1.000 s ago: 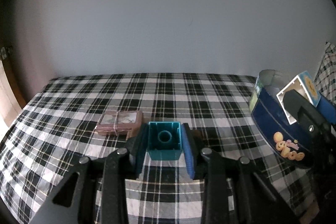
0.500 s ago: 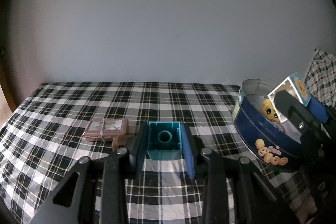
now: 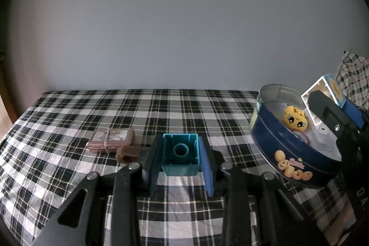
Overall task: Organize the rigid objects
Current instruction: 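Carry the teal brick and sun-printed block up toward the tin with both tools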
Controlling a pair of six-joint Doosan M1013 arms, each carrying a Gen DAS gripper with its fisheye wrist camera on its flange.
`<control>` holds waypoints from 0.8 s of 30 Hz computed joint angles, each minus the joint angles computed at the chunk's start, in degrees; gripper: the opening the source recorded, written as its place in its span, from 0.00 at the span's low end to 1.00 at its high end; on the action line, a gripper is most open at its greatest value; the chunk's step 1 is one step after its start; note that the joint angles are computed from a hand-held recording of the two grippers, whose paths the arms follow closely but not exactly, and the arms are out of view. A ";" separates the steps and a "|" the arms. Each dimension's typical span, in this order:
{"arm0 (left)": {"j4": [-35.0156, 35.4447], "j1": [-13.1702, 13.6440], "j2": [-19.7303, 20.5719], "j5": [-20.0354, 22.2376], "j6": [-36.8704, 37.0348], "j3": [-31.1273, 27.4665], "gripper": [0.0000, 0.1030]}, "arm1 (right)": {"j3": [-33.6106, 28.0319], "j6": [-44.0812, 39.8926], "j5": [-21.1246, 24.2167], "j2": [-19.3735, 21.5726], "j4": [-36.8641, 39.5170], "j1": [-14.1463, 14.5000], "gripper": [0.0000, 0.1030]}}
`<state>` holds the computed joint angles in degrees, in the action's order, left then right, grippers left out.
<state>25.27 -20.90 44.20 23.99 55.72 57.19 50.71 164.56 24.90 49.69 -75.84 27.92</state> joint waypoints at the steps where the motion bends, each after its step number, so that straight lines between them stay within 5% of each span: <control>1: -0.11 -0.04 0.03 0.06 0.07 -0.06 0.30 | 0.22 0.51 0.06 -0.11 -0.58 -0.03 0.44; 24: -3.11 -1.67 1.10 -0.30 2.69 -2.08 0.30 | 4.15 10.09 1.62 -2.29 -8.52 -1.45 0.44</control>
<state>22.16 -22.57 45.30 23.69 58.41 55.11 54.86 174.65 26.52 47.40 -84.36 26.47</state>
